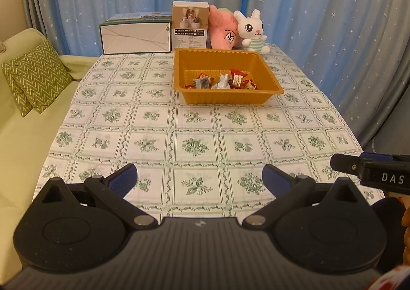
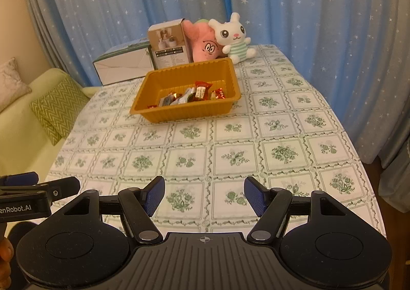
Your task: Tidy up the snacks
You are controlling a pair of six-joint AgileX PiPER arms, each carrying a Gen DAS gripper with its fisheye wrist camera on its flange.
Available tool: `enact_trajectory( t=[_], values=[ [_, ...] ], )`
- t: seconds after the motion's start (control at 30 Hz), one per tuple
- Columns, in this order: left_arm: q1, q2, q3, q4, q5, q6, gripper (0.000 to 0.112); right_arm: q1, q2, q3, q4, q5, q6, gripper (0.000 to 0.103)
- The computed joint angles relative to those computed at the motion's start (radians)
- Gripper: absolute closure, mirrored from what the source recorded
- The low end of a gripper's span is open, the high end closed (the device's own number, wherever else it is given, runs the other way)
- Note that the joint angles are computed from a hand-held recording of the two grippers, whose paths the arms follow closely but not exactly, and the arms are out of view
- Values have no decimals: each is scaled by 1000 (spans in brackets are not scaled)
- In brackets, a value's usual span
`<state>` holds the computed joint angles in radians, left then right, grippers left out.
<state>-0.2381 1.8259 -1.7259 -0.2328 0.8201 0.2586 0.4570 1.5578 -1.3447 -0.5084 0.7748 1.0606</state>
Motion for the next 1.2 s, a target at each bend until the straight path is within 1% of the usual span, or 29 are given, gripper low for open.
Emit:
enact_trajectory(
  t=[0.43, 1.2],
  values=[
    [-22, -50, 101, 5, -28, 26, 9, 66, -18, 57, -7, 15, 33, 35],
    [-27, -48, 98, 18, -27, 8, 9, 68, -18, 51, -15, 13, 39, 35]
  ],
)
